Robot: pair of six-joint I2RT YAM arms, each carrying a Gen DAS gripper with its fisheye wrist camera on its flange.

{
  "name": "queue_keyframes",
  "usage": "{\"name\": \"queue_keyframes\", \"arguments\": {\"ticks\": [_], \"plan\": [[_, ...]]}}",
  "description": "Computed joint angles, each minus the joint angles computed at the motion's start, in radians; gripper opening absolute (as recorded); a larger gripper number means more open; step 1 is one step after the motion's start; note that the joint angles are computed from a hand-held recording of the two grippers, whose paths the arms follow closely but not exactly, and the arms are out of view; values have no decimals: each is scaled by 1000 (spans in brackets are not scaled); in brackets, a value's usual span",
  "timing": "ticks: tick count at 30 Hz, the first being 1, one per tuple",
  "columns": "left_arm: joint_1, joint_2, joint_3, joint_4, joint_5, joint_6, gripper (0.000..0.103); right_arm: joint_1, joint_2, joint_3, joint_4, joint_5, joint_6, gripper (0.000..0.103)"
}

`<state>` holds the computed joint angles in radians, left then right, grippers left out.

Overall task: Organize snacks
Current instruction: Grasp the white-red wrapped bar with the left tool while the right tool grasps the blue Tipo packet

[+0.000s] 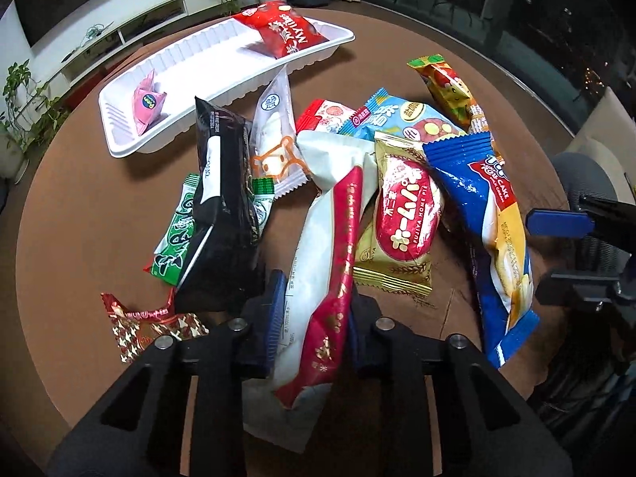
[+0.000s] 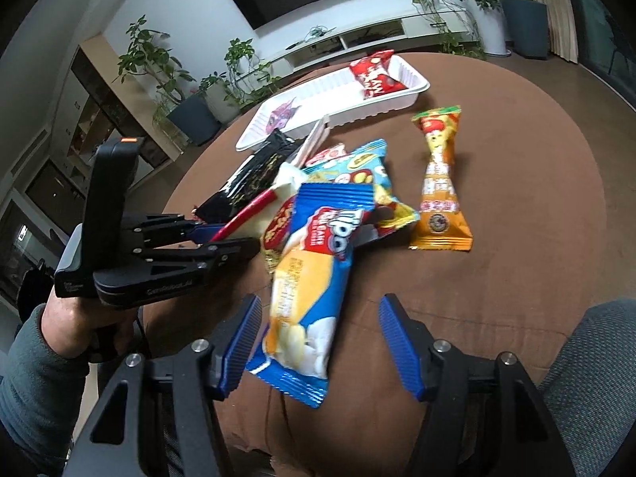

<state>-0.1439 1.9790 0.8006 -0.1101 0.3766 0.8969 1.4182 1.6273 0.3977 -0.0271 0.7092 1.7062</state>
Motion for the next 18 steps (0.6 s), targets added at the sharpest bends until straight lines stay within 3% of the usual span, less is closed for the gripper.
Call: {"name": "queue_keyframes", "arguments": {"ticks": [18], "plan": [[136,-34,-50,-42,147,-23,18,-97,85,9,67,-82,-73,65]]}}
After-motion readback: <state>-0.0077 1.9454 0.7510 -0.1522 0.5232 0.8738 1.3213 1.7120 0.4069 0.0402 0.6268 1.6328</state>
